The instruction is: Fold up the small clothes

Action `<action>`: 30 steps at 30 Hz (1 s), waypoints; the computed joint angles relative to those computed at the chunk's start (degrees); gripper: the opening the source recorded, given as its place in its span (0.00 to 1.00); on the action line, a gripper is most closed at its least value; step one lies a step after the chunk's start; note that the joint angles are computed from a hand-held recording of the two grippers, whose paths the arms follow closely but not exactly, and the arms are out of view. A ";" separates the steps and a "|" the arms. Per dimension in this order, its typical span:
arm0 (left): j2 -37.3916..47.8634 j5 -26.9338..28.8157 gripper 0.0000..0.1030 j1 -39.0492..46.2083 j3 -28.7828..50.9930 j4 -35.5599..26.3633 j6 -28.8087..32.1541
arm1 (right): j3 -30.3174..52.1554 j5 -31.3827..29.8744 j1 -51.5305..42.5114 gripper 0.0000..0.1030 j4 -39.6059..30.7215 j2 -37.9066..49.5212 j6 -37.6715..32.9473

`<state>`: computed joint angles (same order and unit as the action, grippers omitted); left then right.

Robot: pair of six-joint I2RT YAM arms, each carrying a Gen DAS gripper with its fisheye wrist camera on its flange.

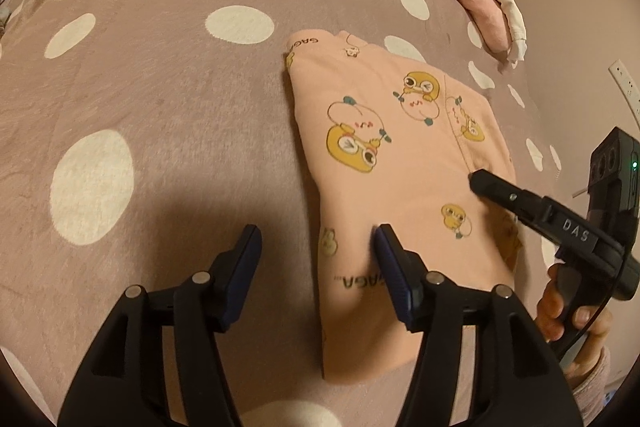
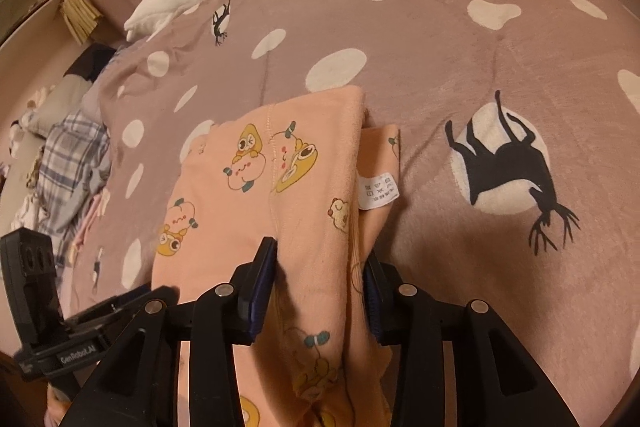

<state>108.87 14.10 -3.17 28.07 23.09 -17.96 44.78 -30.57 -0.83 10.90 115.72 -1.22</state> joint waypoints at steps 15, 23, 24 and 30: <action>-2.59 -8.28 0.61 -7.02 -6.59 1.74 0.30 | -9.22 6.29 0.81 0.41 2.56 -6.10 -7.49; -12.96 -12.15 0.84 -9.68 -8.56 -7.30 -1.27 | -13.96 10.55 1.05 0.45 2.49 -13.09 -9.46; -16.06 -12.35 0.88 -9.86 -9.56 -8.79 -1.07 | -15.49 11.32 1.53 0.49 2.62 -15.73 -9.94; -29.86 -14.82 0.98 -11.43 -12.44 -17.23 -2.90 | -20.47 13.71 2.82 0.80 0.88 -26.08 -11.05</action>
